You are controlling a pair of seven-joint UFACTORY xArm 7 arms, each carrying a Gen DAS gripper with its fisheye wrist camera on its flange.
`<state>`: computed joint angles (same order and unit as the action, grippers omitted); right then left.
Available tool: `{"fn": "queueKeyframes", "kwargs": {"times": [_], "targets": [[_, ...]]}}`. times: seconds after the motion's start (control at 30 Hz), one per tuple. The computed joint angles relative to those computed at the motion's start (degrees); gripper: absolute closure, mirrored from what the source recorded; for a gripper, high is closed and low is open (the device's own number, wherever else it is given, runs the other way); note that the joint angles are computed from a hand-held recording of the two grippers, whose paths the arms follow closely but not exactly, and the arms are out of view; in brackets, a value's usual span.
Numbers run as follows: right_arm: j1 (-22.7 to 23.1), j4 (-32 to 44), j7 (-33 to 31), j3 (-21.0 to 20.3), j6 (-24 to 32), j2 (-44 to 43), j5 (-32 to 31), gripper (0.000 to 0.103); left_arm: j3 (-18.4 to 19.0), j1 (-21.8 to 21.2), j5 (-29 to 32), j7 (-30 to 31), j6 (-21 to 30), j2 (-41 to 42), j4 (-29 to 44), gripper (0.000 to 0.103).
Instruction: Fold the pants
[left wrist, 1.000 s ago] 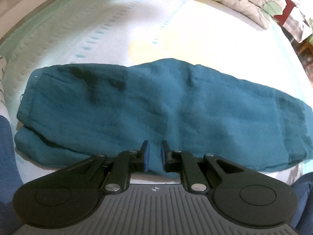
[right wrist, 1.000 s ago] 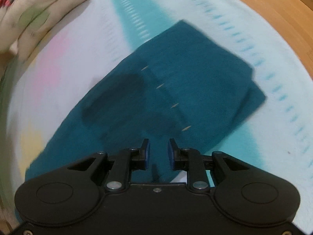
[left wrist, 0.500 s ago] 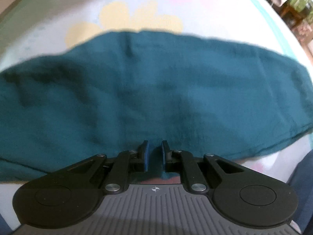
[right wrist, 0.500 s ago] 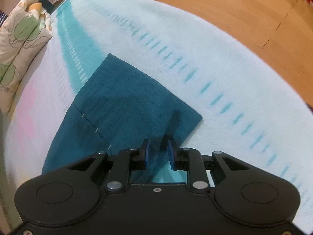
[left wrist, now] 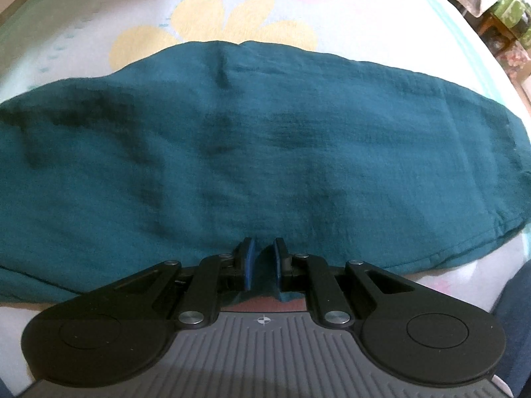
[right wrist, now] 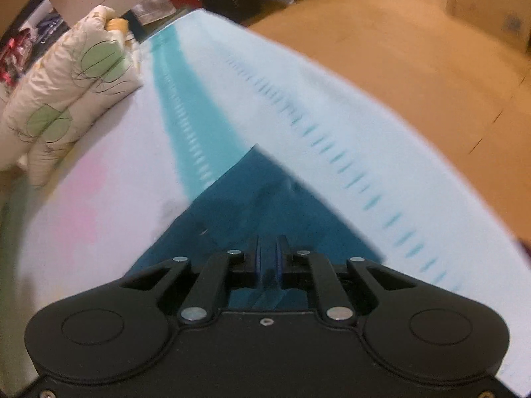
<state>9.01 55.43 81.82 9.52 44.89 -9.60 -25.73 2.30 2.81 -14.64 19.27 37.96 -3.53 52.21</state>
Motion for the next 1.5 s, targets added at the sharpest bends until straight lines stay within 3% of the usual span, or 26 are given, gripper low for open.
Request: {"fn": "queueKeyframes", "kwargs": {"times": [0.03, 0.1, 0.23, 0.33, 0.57, 0.67, 0.8, 0.9, 1.0, 1.17, 1.3, 1.5], "targets": [[-2.2, 2.0, 0.0, 2.6, 5.1, 1.2, 0.0, 0.070, -0.2, -0.1, 0.9, -0.4, -0.5, -0.2, -0.4, 0.090], [0.5, 2.2, 2.0, 0.5, 8.0, 1.2, -2.2, 0.070, -0.5, -0.3, 2.4, -1.1, -1.1, -0.5, -0.7, 0.090], [1.5, 0.5, 0.0, 0.2, 1.0, -0.1, 1.2, 0.070, -0.1, -0.3, 1.8, -1.1, 0.8, -1.0, 0.2, 0.090], [2.9, 3.4, -3.3, 1.0, -1.5, 2.8, 1.8, 0.070, 0.6, 0.2, 1.0, -0.9, 1.4, -1.7, 1.4, 0.090], [9.4, 11.7, -14.2, 1.9, -12.2, 13.4, 10.4, 0.070, 2.6, 3.7, 3.9, -4.3, 0.6, 0.3, 7.3, 0.090], [12.4, 16.5, -19.9, 2.3, -14.1, 19.0, 14.5, 0.070, 3.3, 5.6, 6.2, -7.0, 0.9, 2.1, 9.2, 0.090], [16.0, 22.5, -27.0, 3.3, -14.7, 25.2, 19.3, 0.070, 4.1, 7.9, 8.8, -10.0, 5.3, 4.4, 10.4, 0.090], [18.7, 26.8, -31.9, 4.1, -14.9, 29.3, 22.1, 0.070, 4.5, 9.5, 6.5, -7.8, 9.4, 4.8, 9.8, 0.090], [21.8, 32.4, -36.2, 4.3, -14.1, 33.8, 23.4, 0.070, 4.6, 10.2, 4.9, -4.0, 10.6, 3.7, 9.7, 0.090], [26.9, 44.9, -43.5, 4.4, -12.1, 42.8, 24.0, 0.070, 5.2, 11.2, 7.3, -3.9, 8.8, 2.7, 11.9, 0.090], [31.1, 56.0, -49.4, 4.5, -10.6, 50.5, 24.7, 0.070, 6.4, 13.2, 5.0, -3.3, 10.5, 5.5, 18.1, 0.090], [38.0, 75.9, -57.3, 2.8, -6.9, 63.8, 25.3, 0.052, 7.3, 16.7, 3.8, -2.9, 12.2, 9.2, 25.2, 0.090]]}}
